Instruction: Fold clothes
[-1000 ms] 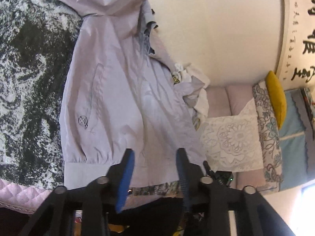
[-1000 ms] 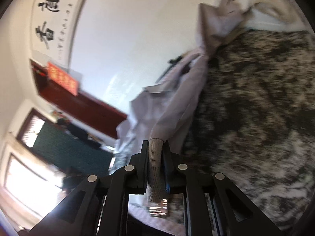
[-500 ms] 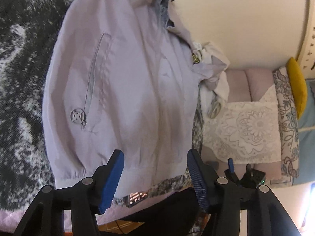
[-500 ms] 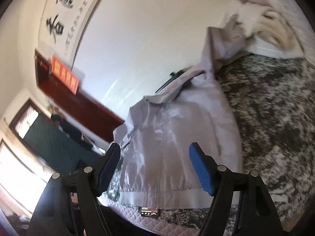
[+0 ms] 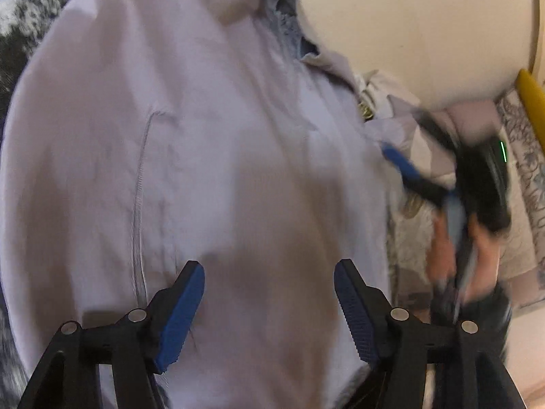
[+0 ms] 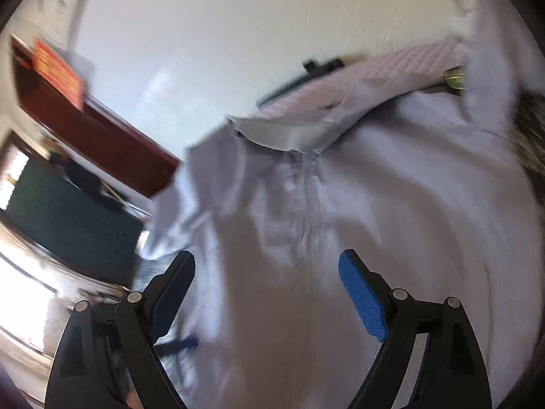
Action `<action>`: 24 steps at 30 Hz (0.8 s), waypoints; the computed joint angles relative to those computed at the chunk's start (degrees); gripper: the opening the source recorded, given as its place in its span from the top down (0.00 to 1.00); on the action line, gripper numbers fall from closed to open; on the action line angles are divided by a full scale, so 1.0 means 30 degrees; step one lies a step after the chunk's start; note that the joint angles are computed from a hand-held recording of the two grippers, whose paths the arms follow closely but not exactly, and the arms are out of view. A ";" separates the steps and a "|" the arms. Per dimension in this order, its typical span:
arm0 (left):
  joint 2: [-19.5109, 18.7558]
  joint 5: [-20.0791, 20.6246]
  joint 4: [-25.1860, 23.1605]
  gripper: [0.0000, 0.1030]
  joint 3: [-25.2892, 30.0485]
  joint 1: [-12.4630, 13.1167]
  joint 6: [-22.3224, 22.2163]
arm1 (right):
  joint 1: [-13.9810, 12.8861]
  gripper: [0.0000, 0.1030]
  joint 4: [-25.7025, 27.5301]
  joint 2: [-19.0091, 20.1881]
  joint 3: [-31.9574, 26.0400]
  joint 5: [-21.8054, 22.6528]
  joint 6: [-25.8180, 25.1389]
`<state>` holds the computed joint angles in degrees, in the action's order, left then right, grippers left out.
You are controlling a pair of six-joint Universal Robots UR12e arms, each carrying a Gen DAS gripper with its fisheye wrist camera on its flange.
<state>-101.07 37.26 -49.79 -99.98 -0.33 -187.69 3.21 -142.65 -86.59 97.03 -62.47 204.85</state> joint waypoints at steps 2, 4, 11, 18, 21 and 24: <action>-0.0140 -0.0256 -0.0079 0.36 -0.0023 0.0052 0.0291 | 0.0491 0.14 0.1547 0.1622 -0.1852 -0.1792 -0.1209; -0.0131 -0.0057 -0.0295 0.36 0.0077 -0.0013 0.0966 | 0.0902 0.14 0.2473 0.2805 -0.3257 -0.4028 -0.2158; -0.0203 0.0123 -0.0371 0.36 0.0111 -0.0104 0.1977 | 0.1350 0.47 0.8730 0.7205 -0.9859 -0.8300 -0.5581; -0.0210 -0.0159 -0.0591 0.36 0.0064 -0.0017 0.2349 | 0.1303 0.13 0.1249 0.8475 -1.1826 -1.2764 -0.2861; -0.0230 -0.0260 -0.0335 0.36 -0.0007 0.0004 0.2114 | 0.1342 0.05 -0.0005 0.8191 -1.1509 -1.2816 -0.2190; -0.0106 -0.0179 -0.0009 0.36 -0.0096 0.0193 0.1425 | 0.1302 0.05 0.0641 0.7563 -1.0681 -0.9607 -0.2287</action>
<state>-101.38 36.73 -49.82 -100.27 0.25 -183.42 7.12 -140.73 -63.90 64.99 -91.29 197.99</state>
